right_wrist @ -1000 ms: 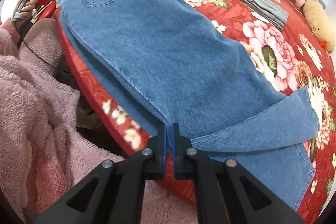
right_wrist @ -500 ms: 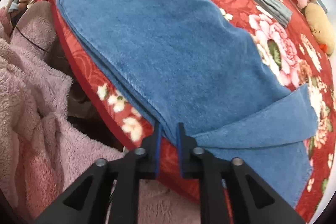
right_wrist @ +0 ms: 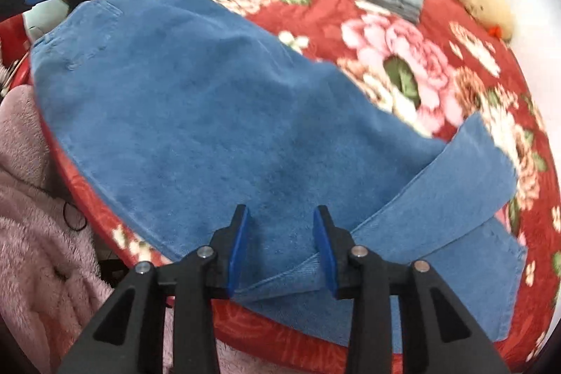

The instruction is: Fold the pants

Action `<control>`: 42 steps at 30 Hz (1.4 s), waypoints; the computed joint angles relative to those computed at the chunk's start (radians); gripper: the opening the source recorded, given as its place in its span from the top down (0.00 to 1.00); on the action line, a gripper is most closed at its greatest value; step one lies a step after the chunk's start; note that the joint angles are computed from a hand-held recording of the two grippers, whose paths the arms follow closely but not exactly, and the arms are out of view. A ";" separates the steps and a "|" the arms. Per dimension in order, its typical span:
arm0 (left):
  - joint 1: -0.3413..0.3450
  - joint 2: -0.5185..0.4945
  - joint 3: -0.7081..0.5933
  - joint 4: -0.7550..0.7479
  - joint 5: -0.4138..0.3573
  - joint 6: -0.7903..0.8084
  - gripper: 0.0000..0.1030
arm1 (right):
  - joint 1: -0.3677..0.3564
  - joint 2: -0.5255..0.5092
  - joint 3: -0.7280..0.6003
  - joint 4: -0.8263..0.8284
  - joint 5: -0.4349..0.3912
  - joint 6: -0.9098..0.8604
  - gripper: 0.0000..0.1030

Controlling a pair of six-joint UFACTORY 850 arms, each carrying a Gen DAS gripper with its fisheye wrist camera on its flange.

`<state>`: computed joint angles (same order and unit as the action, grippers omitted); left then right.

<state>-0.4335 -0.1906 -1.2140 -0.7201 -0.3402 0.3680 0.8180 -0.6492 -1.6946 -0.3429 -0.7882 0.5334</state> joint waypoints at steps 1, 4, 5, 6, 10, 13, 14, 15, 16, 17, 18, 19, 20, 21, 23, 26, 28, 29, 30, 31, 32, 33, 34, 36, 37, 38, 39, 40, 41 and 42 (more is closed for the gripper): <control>-0.031 -0.050 -0.038 -0.039 -0.025 0.055 0.35 | -0.002 -0.002 0.004 0.008 0.004 0.006 0.59; -0.116 -0.128 -0.087 0.002 -0.030 0.093 0.36 | -0.009 0.011 0.036 0.029 0.029 0.021 0.59; -0.138 -0.140 -0.094 0.034 -0.025 0.084 0.36 | -0.012 0.021 0.049 0.030 0.039 0.033 0.59; -0.164 -0.165 -0.109 0.031 -0.032 0.118 0.36 | -0.017 0.033 0.063 0.038 0.049 0.041 0.59; -0.210 -0.212 -0.133 -0.065 -0.062 0.200 0.36 | -0.034 0.083 0.107 -0.017 0.072 0.131 0.59; -0.254 -0.225 -0.146 -0.001 -0.049 0.174 0.36 | -0.049 0.117 0.132 -0.055 0.077 0.203 0.59; -0.265 -0.224 -0.143 0.020 -0.039 0.164 0.36 | -0.055 0.126 0.140 -0.058 0.073 0.217 0.59; -0.280 -0.226 -0.144 0.068 -0.025 0.128 0.36 | -0.057 0.127 0.141 -0.066 0.063 0.225 0.59; -0.288 -0.229 -0.146 0.092 -0.022 0.107 0.36 | -0.058 0.127 0.144 -0.078 0.056 0.234 0.59; -0.298 -0.234 -0.149 0.110 -0.015 0.090 0.36 | -0.060 0.130 0.147 -0.088 0.046 0.245 0.59; -0.306 -0.240 -0.155 0.150 -0.010 0.055 0.36 | -0.064 0.133 0.152 -0.081 0.045 0.243 0.59; -0.316 -0.248 -0.161 0.184 0.000 0.028 0.36 | -0.067 0.134 0.155 -0.078 0.044 0.244 0.59; -0.324 -0.262 -0.173 0.218 0.006 -0.003 0.36 | -0.069 0.134 0.155 -0.084 0.039 0.255 0.59; -0.330 -0.270 -0.182 0.247 0.003 -0.021 0.42 | -0.072 0.135 0.155 -0.086 0.035 0.259 0.59; -0.339 -0.290 -0.203 0.269 -0.018 -0.035 0.70 | -0.080 0.133 0.150 -0.079 0.028 0.263 0.59; -0.335 -0.314 -0.228 0.199 -0.080 0.017 0.95 | -0.100 0.113 0.111 -0.090 -0.021 0.294 0.59; -0.328 -0.310 -0.225 0.134 -0.098 0.079 0.96 | -0.122 0.095 0.070 -0.094 -0.050 0.317 0.59; -0.319 -0.311 -0.226 0.085 -0.117 0.113 0.96 | -0.133 0.084 0.049 -0.089 -0.063 0.317 0.59; -0.317 -0.312 -0.227 0.077 -0.119 0.118 0.96 | -0.146 0.067 0.021 -0.088 -0.077 0.317 0.57; -0.318 -0.312 -0.226 0.079 -0.118 0.116 0.96 | -0.157 0.042 -0.016 -0.099 -0.098 0.324 0.56; -0.319 -0.313 -0.225 0.075 -0.119 0.119 0.96 | -0.170 0.014 -0.055 -0.095 -0.117 0.316 0.51; -0.319 -0.313 -0.226 0.073 -0.122 0.120 0.96 | -0.181 -0.014 -0.092 -0.084 -0.135 0.304 0.50; -0.317 -0.311 -0.224 0.056 -0.123 0.132 0.96 | -0.189 -0.042 -0.128 -0.083 -0.160 0.304 0.50; -0.311 -0.311 -0.224 0.009 -0.134 0.167 0.96 | -0.213 -0.115 -0.219 -0.046 -0.207 0.286 0.50; -0.309 -0.311 -0.224 -0.003 -0.135 0.175 0.96 | -0.222 -0.148 -0.261 -0.029 -0.233 0.276 0.50; -0.308 -0.314 -0.231 0.000 -0.141 0.173 0.96 | -0.227 -0.176 -0.296 -0.019 -0.263 0.265 0.50; -0.307 -0.313 -0.233 -0.011 -0.147 0.182 0.96 | -0.228 -0.206 -0.334 -0.021 -0.299 0.258 0.52; -0.303 -0.313 -0.234 -0.050 -0.159 0.219 0.96 | -0.229 -0.236 -0.373 -0.016 -0.335 0.236 0.59; -0.300 -0.314 -0.239 -0.075 -0.172 0.241 0.96 | -0.231 -0.246 -0.385 -0.002 -0.342 0.222 0.77; -0.300 -0.316 -0.246 -0.094 -0.186 0.257 0.90 | -0.237 -0.243 -0.380 0.023 -0.334 0.218 0.83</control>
